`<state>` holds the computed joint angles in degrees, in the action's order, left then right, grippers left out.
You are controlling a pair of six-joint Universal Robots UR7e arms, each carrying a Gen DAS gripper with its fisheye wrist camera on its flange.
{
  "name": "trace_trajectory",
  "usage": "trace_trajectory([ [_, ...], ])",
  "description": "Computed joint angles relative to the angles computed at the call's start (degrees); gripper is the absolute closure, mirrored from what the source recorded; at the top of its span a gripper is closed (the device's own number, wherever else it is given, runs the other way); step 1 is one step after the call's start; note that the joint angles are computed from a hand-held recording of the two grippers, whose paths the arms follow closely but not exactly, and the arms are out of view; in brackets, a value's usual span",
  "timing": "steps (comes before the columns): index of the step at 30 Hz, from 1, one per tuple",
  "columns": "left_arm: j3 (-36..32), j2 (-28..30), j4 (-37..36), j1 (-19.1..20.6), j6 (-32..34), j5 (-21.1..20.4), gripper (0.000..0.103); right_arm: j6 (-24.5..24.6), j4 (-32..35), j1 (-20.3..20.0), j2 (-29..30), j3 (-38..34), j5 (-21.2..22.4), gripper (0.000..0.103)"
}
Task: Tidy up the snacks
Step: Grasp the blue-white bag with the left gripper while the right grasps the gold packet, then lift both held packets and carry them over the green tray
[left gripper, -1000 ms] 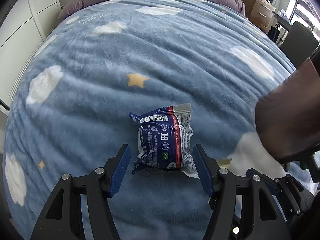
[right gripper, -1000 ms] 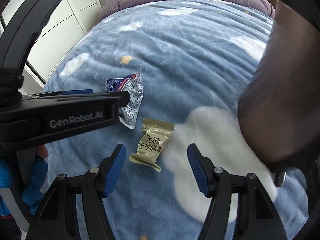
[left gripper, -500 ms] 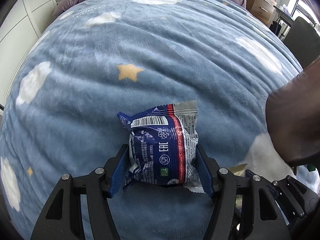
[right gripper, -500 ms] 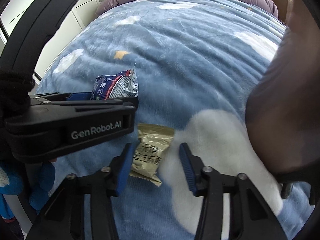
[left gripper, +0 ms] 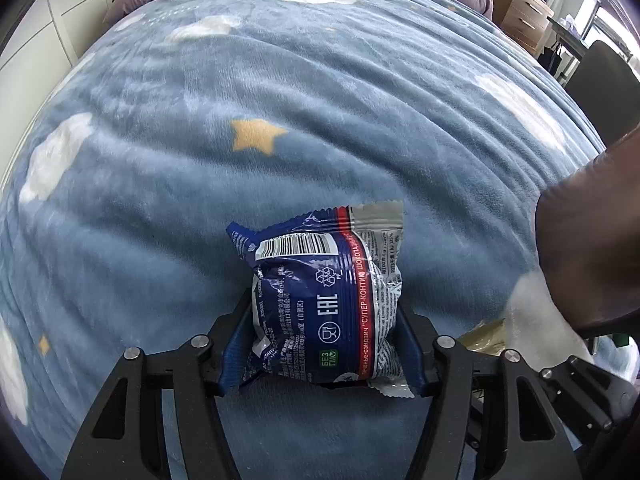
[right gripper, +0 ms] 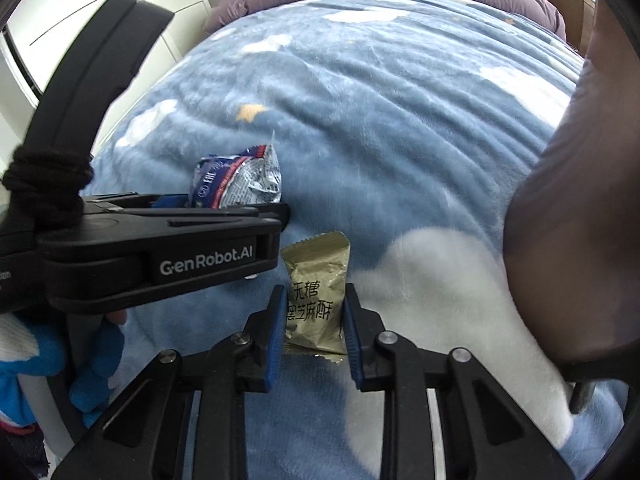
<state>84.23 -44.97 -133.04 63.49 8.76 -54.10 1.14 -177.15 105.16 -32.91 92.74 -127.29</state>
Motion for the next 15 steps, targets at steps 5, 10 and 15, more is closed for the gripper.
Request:
trace_trajectory([
  [5,0.45,0.36,-1.28,-0.38,1.57,1.28,0.052,-0.76,-1.23,-0.01,-0.53,0.85,0.16,0.098],
  [10,1.07,0.17,-2.28,-0.62,2.06,1.44,0.053,-0.83,-1.52,-0.03,-1.01,1.77,-0.15,0.099],
  [15,1.72,0.26,-3.77,-0.92,2.11,1.74,0.053,-0.54,-1.94,0.12,-1.42,2.35,-0.52,0.099],
])
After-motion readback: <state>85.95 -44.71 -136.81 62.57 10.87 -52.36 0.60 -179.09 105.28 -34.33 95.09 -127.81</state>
